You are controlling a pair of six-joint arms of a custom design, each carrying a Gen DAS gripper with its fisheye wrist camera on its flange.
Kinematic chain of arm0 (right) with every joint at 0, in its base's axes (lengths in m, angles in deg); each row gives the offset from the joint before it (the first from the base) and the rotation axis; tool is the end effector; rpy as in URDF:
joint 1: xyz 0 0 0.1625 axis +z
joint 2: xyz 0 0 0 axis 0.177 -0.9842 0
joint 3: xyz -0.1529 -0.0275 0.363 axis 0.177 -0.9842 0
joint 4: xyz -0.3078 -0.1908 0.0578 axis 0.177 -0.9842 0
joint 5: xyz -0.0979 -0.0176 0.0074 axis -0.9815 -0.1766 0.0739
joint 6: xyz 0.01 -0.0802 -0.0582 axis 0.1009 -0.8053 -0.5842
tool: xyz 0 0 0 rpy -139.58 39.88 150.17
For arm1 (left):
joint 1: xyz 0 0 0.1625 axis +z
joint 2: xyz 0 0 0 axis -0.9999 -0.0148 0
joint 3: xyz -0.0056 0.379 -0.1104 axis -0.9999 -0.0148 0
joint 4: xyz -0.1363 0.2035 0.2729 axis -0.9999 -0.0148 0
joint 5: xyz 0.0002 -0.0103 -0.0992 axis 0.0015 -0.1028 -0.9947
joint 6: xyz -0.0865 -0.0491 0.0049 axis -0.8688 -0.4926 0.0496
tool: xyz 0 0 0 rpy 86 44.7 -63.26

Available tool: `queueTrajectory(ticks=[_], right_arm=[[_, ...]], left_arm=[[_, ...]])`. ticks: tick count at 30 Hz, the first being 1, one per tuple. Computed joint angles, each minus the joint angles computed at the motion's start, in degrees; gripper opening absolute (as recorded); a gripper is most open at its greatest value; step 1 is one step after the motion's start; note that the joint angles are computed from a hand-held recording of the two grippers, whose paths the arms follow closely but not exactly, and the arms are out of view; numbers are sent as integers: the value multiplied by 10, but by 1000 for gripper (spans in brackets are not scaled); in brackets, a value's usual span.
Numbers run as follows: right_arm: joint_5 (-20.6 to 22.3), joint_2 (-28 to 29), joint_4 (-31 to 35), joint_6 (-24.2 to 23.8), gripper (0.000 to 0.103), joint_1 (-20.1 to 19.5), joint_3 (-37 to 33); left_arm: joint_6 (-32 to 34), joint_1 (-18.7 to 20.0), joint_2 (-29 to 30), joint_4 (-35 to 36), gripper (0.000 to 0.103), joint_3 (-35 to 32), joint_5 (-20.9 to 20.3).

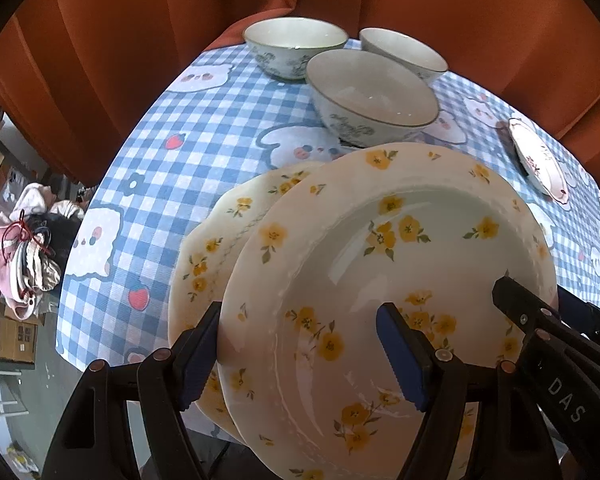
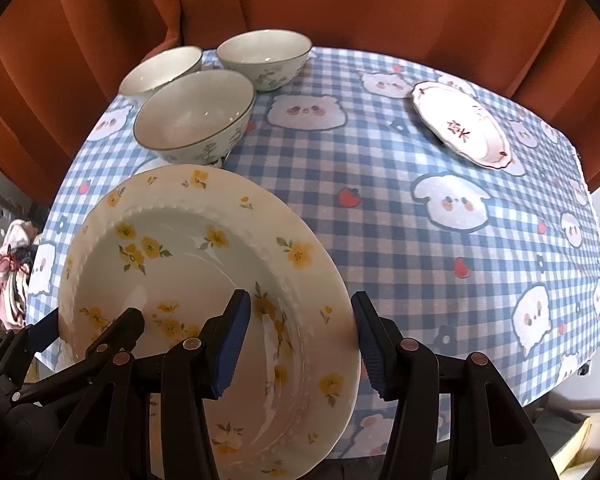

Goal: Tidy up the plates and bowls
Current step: 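Lift the round plate and carry it over the scalloped plate, then lower the round plate onto the scalloped plate and open the right tool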

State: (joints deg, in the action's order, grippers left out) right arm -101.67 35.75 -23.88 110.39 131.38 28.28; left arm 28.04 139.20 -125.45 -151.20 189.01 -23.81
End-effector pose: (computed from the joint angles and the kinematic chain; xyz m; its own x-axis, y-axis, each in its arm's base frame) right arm 0.4908 -0.3130 -0.0240 -0.6373 0.3233 0.6995 -0.0552 0.8862 -0.4599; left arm -0.0399 -0.3492 0.3801 -0.7505 0.2526 -0.6107 0.3832 0.9192 -0.0907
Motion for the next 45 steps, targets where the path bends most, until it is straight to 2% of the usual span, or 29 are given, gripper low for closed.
queueTrajectory(ticks=[6, 20, 31, 39, 43, 45], right_arm=[[9, 10, -2, -19, 56, -15, -10], [17, 24, -23, -74, 56, -44, -18], [16, 23, -74, -97, 56, -47, 7], [23, 8, -102, -65, 56, -34, 46], [11, 1, -80, -24, 56, -22, 52], [10, 1, -74, -21, 56, -18, 52]], left_arm=[[19, 29, 21, -23, 76, 0, -6], [9, 62, 61, -32, 77, -7, -1], [8, 53, 58, -50, 78, 9, 24], [5, 40, 47, -51, 78, 23, 41], [12, 23, 40, -40, 78, 33, 60], [21, 21, 37, -40, 78, 34, 61]])
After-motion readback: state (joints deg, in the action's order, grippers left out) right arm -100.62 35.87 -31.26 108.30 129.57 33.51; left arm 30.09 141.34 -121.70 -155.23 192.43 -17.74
